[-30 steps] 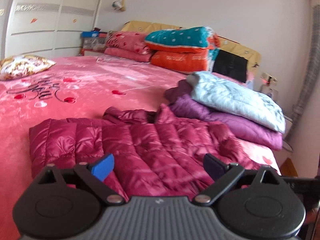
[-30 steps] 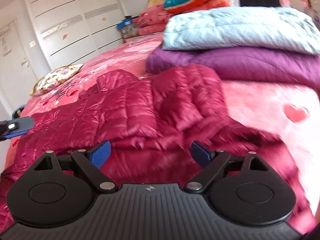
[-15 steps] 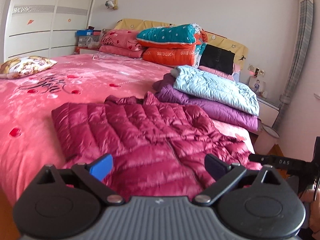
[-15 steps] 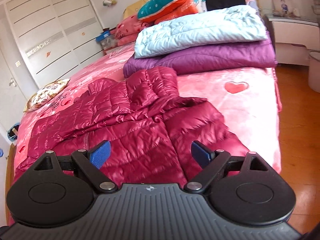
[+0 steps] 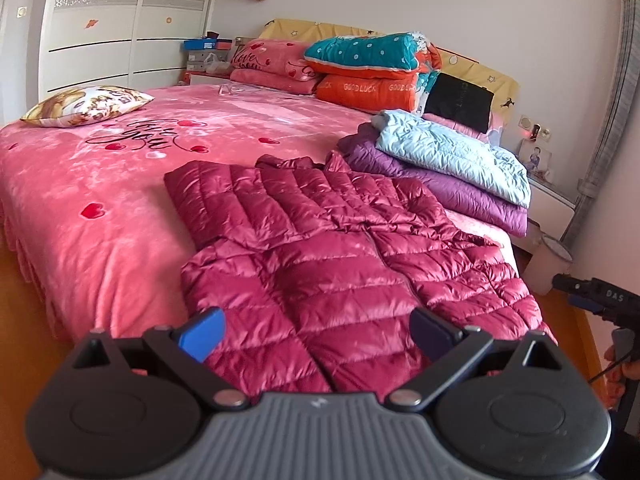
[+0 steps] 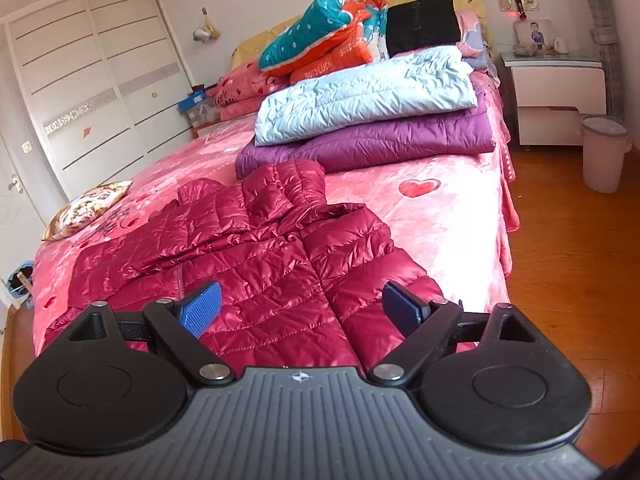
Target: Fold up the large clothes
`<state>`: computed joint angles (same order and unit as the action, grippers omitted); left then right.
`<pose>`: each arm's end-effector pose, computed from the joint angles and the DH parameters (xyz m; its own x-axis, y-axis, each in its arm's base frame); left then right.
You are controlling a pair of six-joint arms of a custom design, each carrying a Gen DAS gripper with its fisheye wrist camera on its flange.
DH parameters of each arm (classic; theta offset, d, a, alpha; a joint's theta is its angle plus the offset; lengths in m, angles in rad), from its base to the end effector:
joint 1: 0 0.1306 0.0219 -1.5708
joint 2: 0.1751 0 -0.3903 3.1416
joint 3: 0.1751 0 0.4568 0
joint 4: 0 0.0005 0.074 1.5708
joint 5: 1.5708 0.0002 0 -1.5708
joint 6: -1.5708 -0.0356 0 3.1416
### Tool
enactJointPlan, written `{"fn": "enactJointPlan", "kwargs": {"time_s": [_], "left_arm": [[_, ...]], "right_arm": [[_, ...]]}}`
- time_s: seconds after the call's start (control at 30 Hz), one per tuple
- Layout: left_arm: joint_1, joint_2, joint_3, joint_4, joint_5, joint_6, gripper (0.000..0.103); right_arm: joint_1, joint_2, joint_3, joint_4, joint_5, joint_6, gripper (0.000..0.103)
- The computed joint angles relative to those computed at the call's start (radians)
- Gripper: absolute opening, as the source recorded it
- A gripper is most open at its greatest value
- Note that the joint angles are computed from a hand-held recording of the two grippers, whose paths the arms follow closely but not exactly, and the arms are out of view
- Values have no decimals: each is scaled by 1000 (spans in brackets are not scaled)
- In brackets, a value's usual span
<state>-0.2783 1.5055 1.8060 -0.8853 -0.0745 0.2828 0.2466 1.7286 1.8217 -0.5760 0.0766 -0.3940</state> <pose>0.5700 -0.1606 0.5931 -0.5695 -0.1267 -0.8122 0.0577 0.9795 -0.1932 0.6807 0.1680 0.4909 -0.4840 0.2729 -0.8314 0.0088 0.9516 0.3072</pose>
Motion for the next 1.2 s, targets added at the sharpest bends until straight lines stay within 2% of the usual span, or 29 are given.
{"fn": "enactJointPlan", "kwargs": {"time_s": [0.13,0.33,0.6,0.87,1.0,1.2], "left_arm": [[-10,-30,-29,-9,-5,-10,99],[-25,-58,-63,-20,-7,-13,99],[-26,-56,-85,-63,27,73,99],[-20,-18,-85,-108,66,159,97],[-7,7,-78,-98,76,200,96],[17,24,-88,-96,169,282,96]], "right_arm": [[2,-37,-44,29,-3,-7,103],[0,-118,-145,102,-38,-79,103],[-9,-204,-250,147,-3,-125,103],[-35,-196,-256,97,27,-211,103],[-59,-167,-231,48,-23,-259,103],[-70,-129,-192,-5,-31,-262,103]]}}
